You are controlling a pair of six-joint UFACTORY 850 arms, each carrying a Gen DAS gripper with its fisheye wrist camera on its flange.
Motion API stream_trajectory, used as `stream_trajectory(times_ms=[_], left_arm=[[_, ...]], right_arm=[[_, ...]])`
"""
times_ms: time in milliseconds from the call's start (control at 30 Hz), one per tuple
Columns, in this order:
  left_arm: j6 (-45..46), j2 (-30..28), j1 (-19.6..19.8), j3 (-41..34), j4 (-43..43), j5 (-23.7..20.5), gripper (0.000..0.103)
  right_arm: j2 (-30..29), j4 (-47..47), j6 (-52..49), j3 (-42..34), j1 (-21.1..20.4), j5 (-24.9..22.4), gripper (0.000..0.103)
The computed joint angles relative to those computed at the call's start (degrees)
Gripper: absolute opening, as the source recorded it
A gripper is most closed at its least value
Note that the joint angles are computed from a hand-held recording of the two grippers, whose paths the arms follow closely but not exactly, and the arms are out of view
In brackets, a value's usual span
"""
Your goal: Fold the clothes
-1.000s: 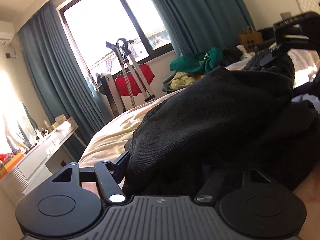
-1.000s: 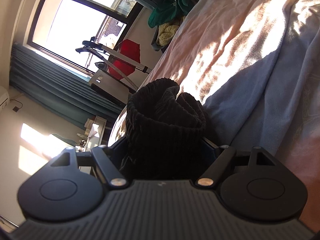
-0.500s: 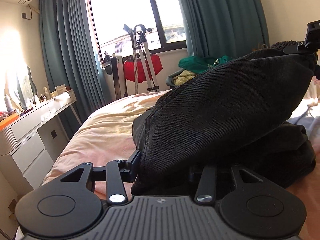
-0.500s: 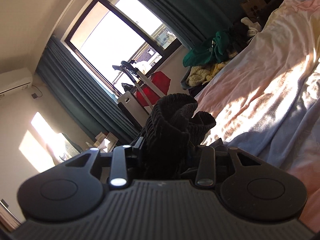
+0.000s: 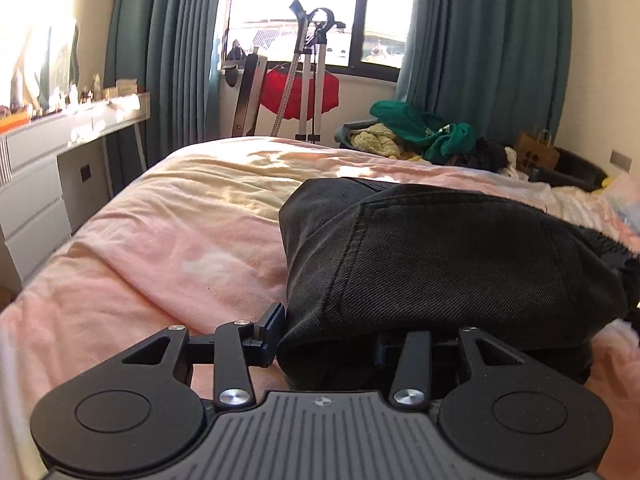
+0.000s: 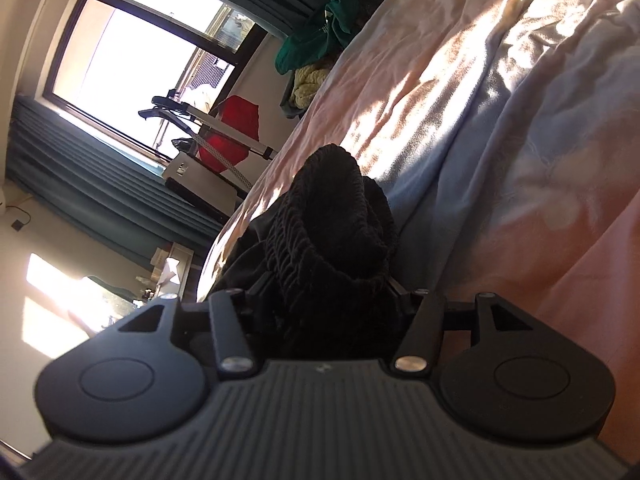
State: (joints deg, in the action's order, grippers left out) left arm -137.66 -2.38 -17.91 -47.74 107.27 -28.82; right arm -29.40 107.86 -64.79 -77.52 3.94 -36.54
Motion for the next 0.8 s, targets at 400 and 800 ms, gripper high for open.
stream_trajectory(times_ms=[400, 800], left_arm=[[-27.5, 4.5, 8.1, 3.8, 10.5, 11.6, 0.042], [-23.7, 4.6, 9.2, 1.7, 6.1, 15.2, 0.047]], right_arm=[[-3.6, -4.9, 6.5, -2.6, 0.5, -6.0, 0.092], [-5.4, -7.2, 8.9, -4.8, 1.3, -4.4, 0.093]])
